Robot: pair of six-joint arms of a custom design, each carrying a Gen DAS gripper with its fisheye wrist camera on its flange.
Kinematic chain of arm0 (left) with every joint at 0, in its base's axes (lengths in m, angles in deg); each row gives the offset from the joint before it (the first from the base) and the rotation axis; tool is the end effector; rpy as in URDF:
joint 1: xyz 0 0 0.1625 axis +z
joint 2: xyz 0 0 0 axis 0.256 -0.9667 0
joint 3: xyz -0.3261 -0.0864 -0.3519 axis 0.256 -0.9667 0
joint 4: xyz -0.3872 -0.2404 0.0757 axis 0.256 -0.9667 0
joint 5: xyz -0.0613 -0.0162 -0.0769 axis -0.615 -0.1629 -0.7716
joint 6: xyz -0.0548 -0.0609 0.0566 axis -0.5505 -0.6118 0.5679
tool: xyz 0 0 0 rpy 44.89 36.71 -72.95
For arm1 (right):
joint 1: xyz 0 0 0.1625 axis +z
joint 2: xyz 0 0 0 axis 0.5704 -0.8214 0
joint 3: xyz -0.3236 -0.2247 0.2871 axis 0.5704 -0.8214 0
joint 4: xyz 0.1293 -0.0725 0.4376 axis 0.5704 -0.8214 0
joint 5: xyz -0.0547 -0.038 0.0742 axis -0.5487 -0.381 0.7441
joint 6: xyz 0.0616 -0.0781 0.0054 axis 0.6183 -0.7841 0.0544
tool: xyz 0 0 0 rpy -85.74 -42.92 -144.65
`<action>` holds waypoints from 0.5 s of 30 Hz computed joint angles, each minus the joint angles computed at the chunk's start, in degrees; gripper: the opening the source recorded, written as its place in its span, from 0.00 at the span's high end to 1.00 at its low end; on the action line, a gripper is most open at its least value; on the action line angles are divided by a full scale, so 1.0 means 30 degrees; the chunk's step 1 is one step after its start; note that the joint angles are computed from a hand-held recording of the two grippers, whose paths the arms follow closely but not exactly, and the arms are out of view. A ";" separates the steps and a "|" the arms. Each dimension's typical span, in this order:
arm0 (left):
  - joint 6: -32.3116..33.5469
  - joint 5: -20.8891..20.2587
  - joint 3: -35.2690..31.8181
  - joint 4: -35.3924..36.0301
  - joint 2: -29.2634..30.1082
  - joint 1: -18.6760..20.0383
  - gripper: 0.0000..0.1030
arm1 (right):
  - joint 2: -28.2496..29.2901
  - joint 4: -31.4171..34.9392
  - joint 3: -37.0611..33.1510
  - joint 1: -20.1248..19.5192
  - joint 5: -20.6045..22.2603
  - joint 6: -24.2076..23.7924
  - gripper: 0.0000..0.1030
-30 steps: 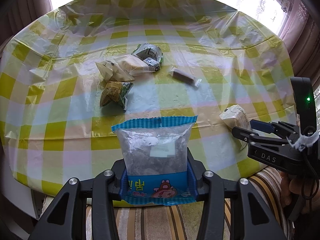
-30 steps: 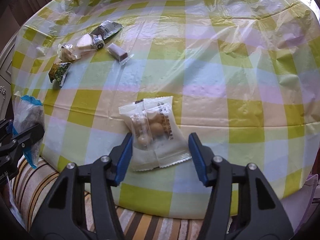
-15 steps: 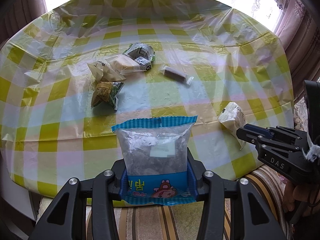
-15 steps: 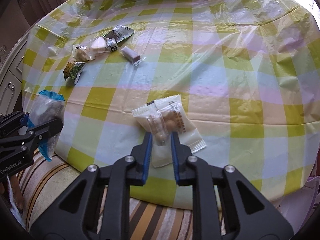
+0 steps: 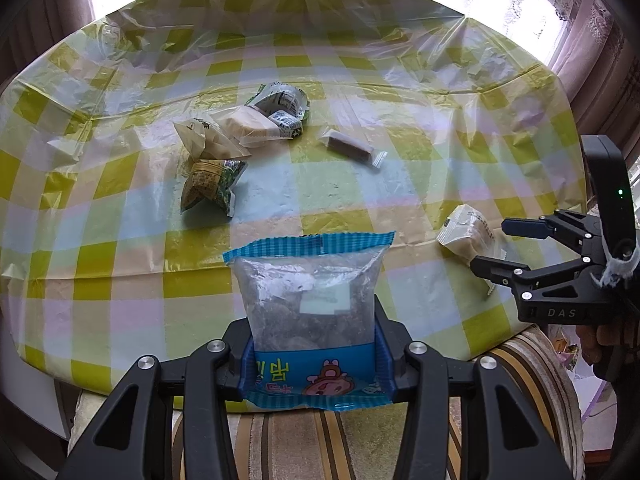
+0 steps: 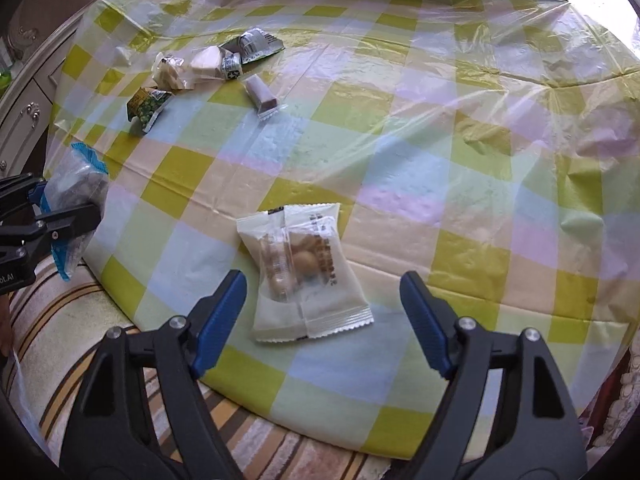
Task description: Organize snacks
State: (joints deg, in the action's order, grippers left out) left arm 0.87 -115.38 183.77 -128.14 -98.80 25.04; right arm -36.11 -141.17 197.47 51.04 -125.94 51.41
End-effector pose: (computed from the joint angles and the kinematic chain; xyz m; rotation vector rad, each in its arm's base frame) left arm -0.2580 -0.4688 0.0315 0.5938 2.4443 -0.4003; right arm 0.0465 -0.4830 0.2041 0.4540 -2.4172 0.3555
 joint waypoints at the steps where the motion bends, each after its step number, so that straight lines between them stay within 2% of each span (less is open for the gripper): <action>1: -0.0030 -0.0017 -0.0003 -0.0026 -0.0018 0.0042 0.54 | -0.0030 0.1114 -0.0340 -0.0127 0.0244 -0.0543 0.29; 4: -0.0111 -0.0026 -0.0045 0.0011 -0.0014 0.0136 0.54 | 0.0036 0.1516 -0.0527 -0.0186 0.0447 -0.0935 0.39; 6: -0.0073 -0.0089 -0.0041 -0.0004 -0.0029 0.0172 0.54 | 0.0268 0.1410 -0.0633 -0.0016 0.0053 -0.1284 0.45; 10: 0.0005 -0.0184 -0.0025 -0.0129 -0.0047 0.0216 0.54 | 0.0683 0.0747 -0.0471 0.0277 -0.0351 -0.1882 0.51; 15: 0.0001 -0.0188 0.0064 -0.0277 -0.0133 0.0201 0.54 | 0.0407 0.1261 -0.0298 0.0267 0.0709 -0.1453 0.56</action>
State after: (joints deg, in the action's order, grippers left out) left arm 0.87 -115.95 183.97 -128.97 -99.20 25.65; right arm -34.89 -137.39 196.58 51.84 -123.81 47.05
